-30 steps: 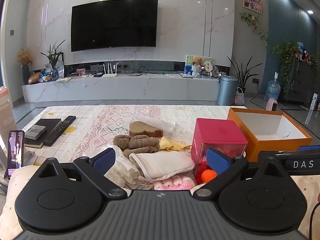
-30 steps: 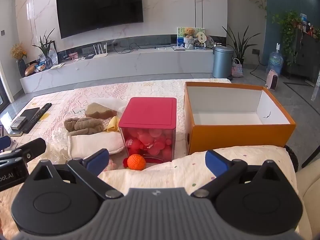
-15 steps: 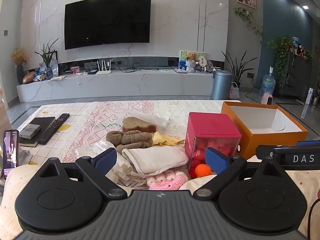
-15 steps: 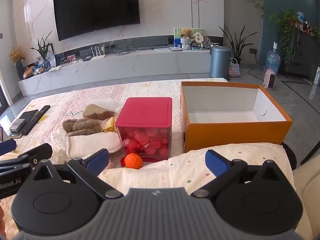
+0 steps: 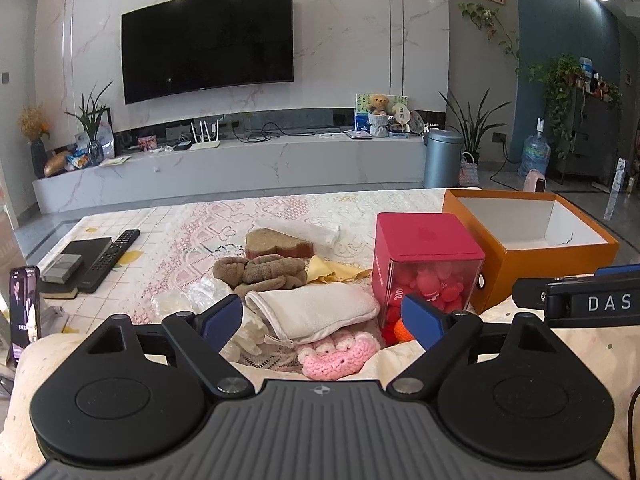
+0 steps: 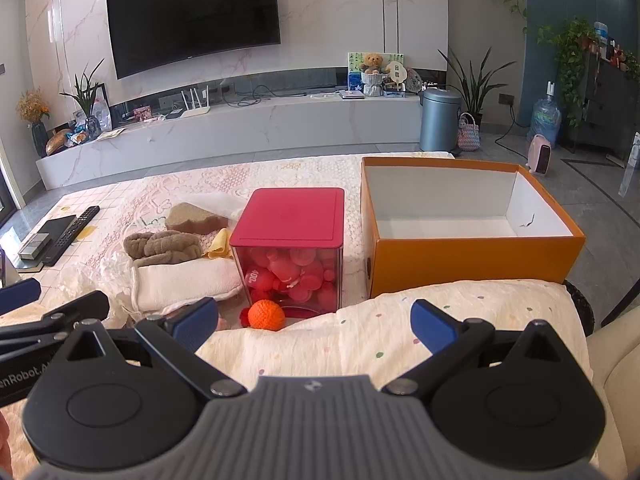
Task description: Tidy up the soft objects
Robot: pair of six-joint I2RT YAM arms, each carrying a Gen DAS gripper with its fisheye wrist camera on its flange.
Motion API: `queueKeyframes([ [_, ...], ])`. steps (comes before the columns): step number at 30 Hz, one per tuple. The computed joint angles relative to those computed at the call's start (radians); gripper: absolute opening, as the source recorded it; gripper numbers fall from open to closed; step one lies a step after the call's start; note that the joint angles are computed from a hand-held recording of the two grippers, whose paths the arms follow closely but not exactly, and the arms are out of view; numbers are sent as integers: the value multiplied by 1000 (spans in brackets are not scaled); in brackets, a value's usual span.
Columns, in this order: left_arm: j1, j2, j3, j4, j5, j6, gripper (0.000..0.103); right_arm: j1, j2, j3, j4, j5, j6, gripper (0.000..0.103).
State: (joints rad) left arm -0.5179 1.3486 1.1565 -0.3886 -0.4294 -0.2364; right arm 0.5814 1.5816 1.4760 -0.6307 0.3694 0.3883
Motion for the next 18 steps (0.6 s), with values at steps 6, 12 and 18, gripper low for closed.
queueKeyframes([
  [6, -3, 3, 3, -9, 2, 1, 103, 1, -4, -2, -1, -7, 4, 100],
  [12, -5, 0, -3, -4, -1, 0, 103, 0, -5, -6, -5, -12, 8, 100],
  [18, -7, -1, -2, -10, 0, -4, 103, 2, -7, -8, -7, -14, 9, 100],
])
